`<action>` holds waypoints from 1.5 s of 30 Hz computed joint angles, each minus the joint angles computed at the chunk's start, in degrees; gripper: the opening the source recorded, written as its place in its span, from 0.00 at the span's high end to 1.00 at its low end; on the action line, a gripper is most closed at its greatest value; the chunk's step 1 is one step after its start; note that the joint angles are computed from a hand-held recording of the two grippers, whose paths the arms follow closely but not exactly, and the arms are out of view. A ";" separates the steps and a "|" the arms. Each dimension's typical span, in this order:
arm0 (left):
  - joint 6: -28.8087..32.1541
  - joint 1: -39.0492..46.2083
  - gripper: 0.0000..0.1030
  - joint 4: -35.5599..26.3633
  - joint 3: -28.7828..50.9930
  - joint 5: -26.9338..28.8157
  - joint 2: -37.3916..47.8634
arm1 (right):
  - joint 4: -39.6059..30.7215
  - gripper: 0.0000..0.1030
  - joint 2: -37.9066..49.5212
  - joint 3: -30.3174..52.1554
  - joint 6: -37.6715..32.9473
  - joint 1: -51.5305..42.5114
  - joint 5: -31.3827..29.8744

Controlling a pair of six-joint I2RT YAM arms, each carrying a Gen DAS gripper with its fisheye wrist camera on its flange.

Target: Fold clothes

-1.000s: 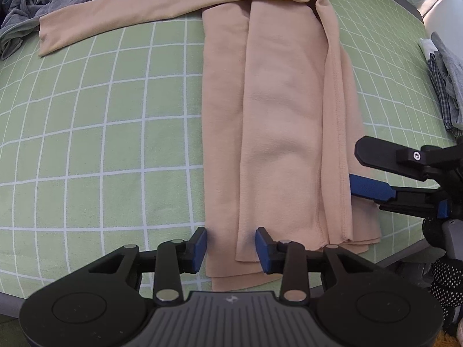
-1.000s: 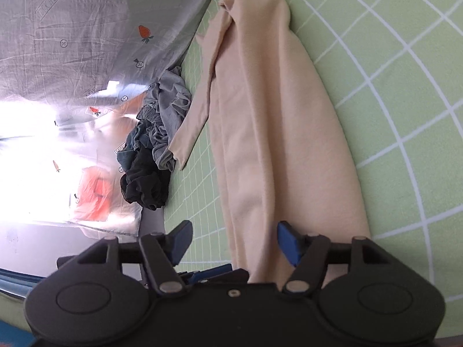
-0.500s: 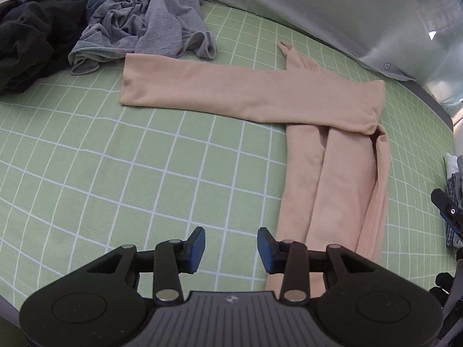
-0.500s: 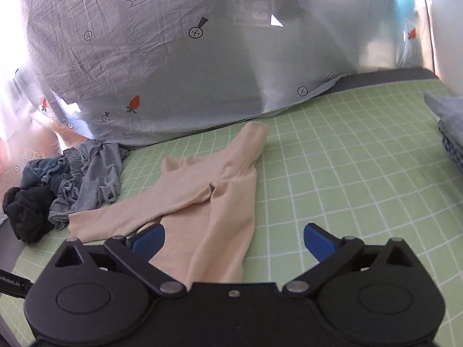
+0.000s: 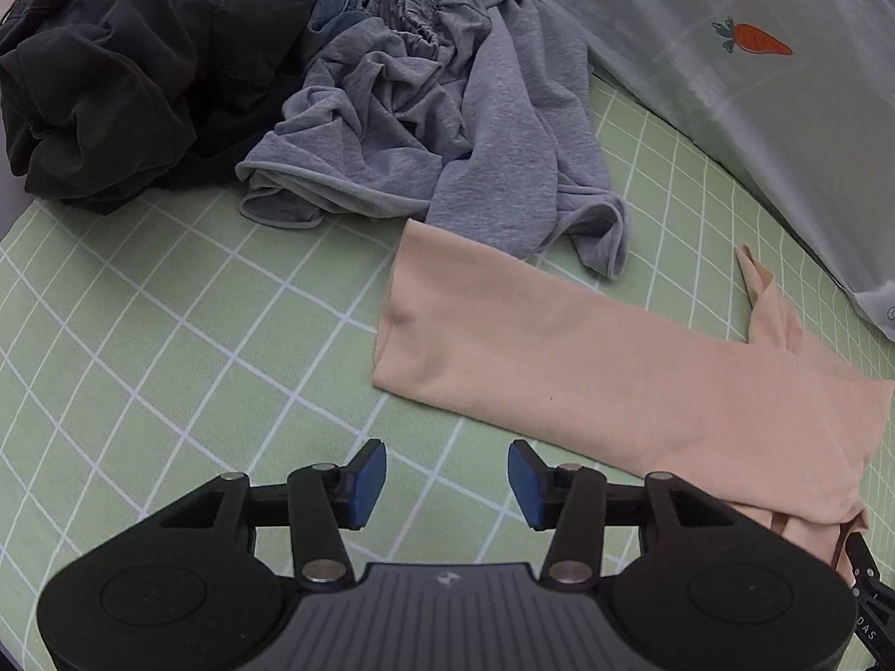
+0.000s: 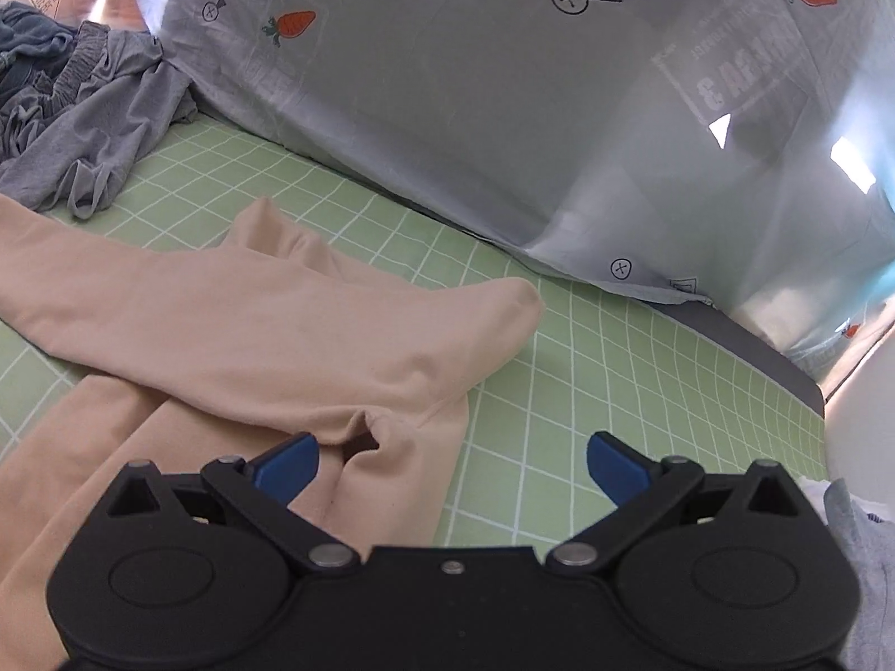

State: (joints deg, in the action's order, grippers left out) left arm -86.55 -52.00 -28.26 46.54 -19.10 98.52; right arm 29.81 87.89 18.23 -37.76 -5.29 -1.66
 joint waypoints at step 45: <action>6.37 2.53 0.95 -15.73 9.42 -23.43 -8.47 | 10.71 0.00 10.86 6.72 -2.09 10.22 6.65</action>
State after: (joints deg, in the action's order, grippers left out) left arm -80.18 -49.46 -43.98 55.96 -42.53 90.05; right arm 40.52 98.76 24.94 -39.85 4.92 4.99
